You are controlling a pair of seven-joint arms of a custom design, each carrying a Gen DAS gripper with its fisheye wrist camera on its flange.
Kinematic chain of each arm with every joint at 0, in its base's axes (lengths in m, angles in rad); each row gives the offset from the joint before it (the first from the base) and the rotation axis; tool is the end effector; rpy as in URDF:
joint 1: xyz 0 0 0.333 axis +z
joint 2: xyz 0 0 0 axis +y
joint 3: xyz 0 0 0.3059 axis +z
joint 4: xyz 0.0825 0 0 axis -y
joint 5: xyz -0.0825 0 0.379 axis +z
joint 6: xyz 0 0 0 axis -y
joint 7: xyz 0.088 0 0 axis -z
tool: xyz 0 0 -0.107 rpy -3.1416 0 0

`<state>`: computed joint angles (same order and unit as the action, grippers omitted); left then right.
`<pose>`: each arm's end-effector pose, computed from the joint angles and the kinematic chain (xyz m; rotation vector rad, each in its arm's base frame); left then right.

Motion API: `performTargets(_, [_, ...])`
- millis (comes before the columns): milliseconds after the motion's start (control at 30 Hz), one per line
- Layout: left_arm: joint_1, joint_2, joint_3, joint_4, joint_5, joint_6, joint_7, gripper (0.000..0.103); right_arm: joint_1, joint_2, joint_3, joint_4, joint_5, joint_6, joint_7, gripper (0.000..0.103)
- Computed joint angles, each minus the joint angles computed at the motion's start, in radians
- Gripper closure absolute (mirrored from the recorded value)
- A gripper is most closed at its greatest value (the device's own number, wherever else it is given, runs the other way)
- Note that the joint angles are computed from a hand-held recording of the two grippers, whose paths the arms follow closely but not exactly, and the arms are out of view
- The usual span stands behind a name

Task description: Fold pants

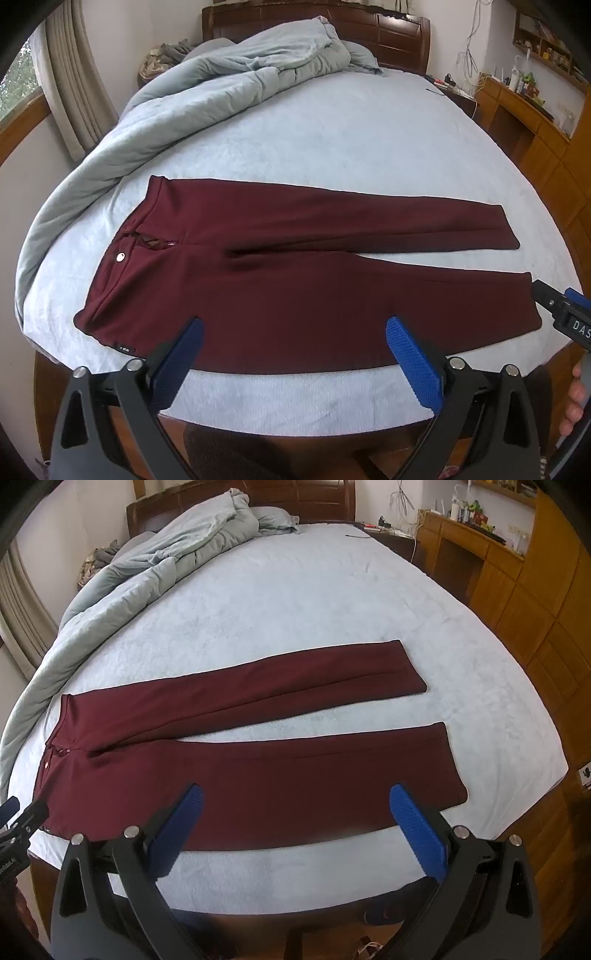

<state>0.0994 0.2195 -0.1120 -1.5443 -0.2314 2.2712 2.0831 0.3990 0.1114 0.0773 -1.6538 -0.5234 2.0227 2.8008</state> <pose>0.6636 -0.0065 0.5727 -1.5074 2.3044 -0.6491 0.5631 0.2554 0.5620 -1.3160 2.4485 -0.6709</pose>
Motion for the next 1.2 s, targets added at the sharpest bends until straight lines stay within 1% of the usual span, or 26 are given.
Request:
performTargets(533, [-0.001,0.011,-0.001,0.005,0.005,0.011,-0.002,0.004,0.000,0.000,-0.001,0.000,0.001,0.002,0.000,0.003])
performTargets(633, [-0.005,0.007,-0.003,0.012,0.006,-0.002,-0.011,0.004,0.000,0.001,-0.001,0.000,-0.004,0.001,0.001,0.003])
performTargets(1200, [-0.004,-0.008,-0.002,-0.012,0.004,0.009,0.000,0.004,-0.002,0.001,-0.003,-0.001,-0.003,0.004,-0.001,0.003])
